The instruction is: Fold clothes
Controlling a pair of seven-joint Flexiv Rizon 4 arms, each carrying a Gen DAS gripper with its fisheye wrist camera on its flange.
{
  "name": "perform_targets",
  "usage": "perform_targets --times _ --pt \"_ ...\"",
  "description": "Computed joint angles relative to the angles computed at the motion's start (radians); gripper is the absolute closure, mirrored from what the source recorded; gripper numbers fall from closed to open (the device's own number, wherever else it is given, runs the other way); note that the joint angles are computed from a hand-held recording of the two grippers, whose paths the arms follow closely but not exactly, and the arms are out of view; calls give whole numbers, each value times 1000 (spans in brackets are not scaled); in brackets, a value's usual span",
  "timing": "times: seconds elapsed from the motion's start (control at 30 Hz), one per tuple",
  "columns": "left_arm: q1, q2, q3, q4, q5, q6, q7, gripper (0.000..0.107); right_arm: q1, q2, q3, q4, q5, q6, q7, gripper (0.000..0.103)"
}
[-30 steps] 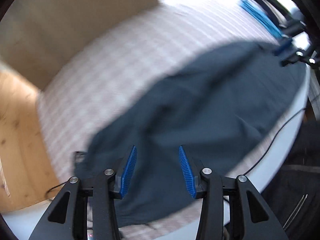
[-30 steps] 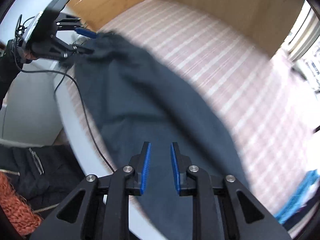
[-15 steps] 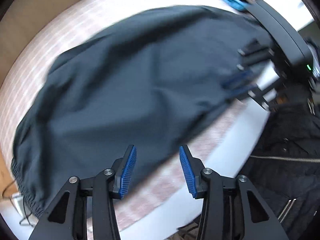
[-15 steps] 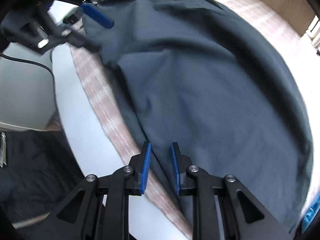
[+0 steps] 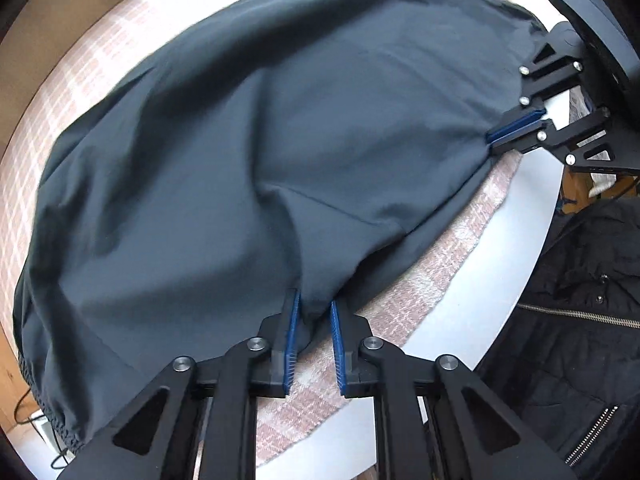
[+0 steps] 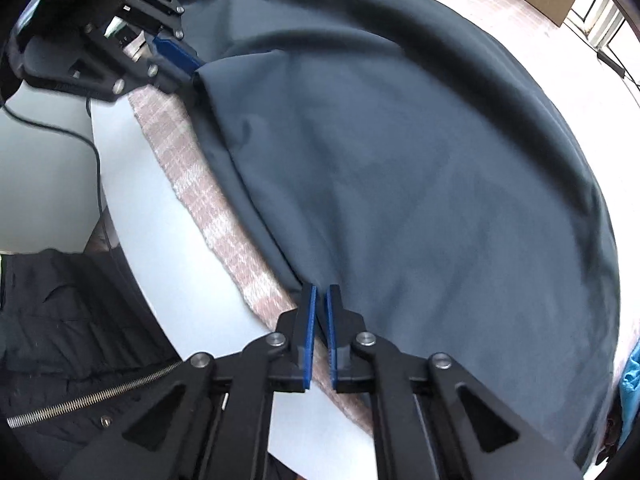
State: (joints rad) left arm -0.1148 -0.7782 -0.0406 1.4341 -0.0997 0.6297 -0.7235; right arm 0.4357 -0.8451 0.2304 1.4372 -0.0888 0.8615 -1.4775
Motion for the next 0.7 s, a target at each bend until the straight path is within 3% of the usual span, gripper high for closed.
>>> perform_targets --times 0.17,0.23,0.3,0.5,0.57,0.63,0.7 --pt "10 21 -12 20 -20 1 8 96 -29 42 -3 47 13 20 0 100" --pt "5 30 -15 36 -18 24 16 85 -44 52 13 55 26 31 -17 97" --pt "-3 26 -15 31 -18 22 14 77 -44 55 14 60 29 40 -28 85" --pt "-24 1 -7 -14 -4 -9 -5 78 -29 29 9 52 -1 28 -75 82" --pt "-31 -7 -2 -28 5 -13 -15 78 -33 26 7 50 3 23 -76 86" --pt "-33 -11 0 -37 11 -20 -19 78 -39 22 5 47 7 18 -77 100" --pt "-34 -11 1 -41 14 -23 -22 78 -49 27 7 43 12 -7 -84 100"
